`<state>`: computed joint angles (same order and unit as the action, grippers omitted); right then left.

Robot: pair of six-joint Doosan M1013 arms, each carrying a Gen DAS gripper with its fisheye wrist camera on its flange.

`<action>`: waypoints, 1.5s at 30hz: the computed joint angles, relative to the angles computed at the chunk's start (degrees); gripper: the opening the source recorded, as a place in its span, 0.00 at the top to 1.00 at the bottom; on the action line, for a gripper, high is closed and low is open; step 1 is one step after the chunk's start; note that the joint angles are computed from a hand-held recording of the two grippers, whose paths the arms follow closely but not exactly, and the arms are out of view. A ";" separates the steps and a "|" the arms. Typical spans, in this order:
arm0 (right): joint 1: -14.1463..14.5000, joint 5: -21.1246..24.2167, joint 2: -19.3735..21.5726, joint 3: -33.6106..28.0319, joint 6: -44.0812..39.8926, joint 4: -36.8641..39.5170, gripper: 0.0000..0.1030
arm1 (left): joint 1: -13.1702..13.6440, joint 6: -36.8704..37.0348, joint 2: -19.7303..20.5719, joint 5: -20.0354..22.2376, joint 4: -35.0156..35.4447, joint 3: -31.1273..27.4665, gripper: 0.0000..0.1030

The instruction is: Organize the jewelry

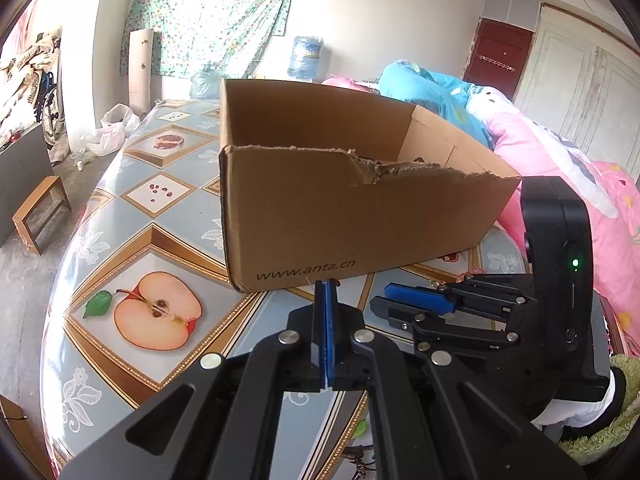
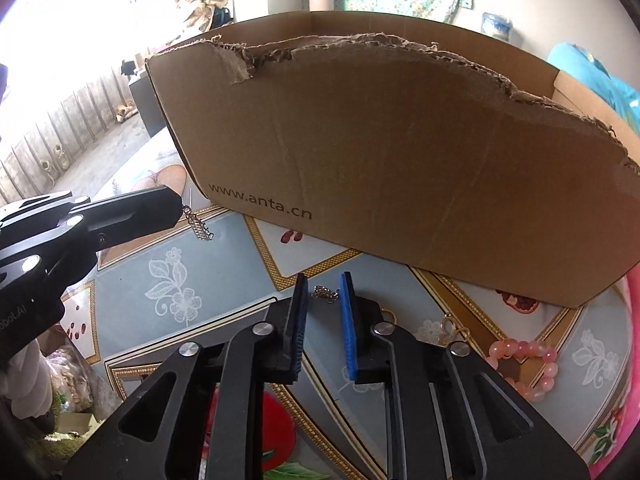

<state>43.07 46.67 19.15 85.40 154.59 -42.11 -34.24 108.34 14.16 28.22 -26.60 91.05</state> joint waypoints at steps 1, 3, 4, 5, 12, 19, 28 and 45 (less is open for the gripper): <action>-0.01 0.16 0.21 -0.32 -0.34 0.15 0.96 | 0.07 0.11 0.01 -0.04 -0.19 0.04 1.00; 0.00 0.37 0.43 -0.66 -0.70 0.25 0.97 | 0.17 0.34 -0.06 -0.16 -0.48 0.21 1.00; -0.07 0.09 0.29 -0.39 -0.57 0.32 0.98 | 0.20 0.40 -0.08 -0.23 -0.58 0.24 1.00; -0.24 -0.58 0.16 -0.22 -0.28 0.66 0.98 | 0.23 0.49 -0.14 -0.32 -0.72 0.33 1.00; -1.70 -4.96 -2.53 2.51 0.38 3.44 1.00 | 0.17 1.14 -0.69 -1.07 -1.08 0.64 1.00; -1.78 -9.69 -5.92 5.36 4.69 1.70 1.00 | -0.17 2.34 -2.05 -2.50 -1.41 1.15 1.00; -1.35 -16.10 -11.25 9.33 14.73 -8.56 1.00 | -0.82 9.83 -4.69 -4.50 -7.28 0.42 1.00; -12.15 -23.98 -12.94 6.08 -13.15 18.89 1.00 | -0.96 7.07 6.05 10.78 -3.82 -20.08 1.00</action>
<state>30.92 22.70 6.21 91.47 141.44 -23.23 -35.20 115.42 20.22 39.00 -30.41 70.97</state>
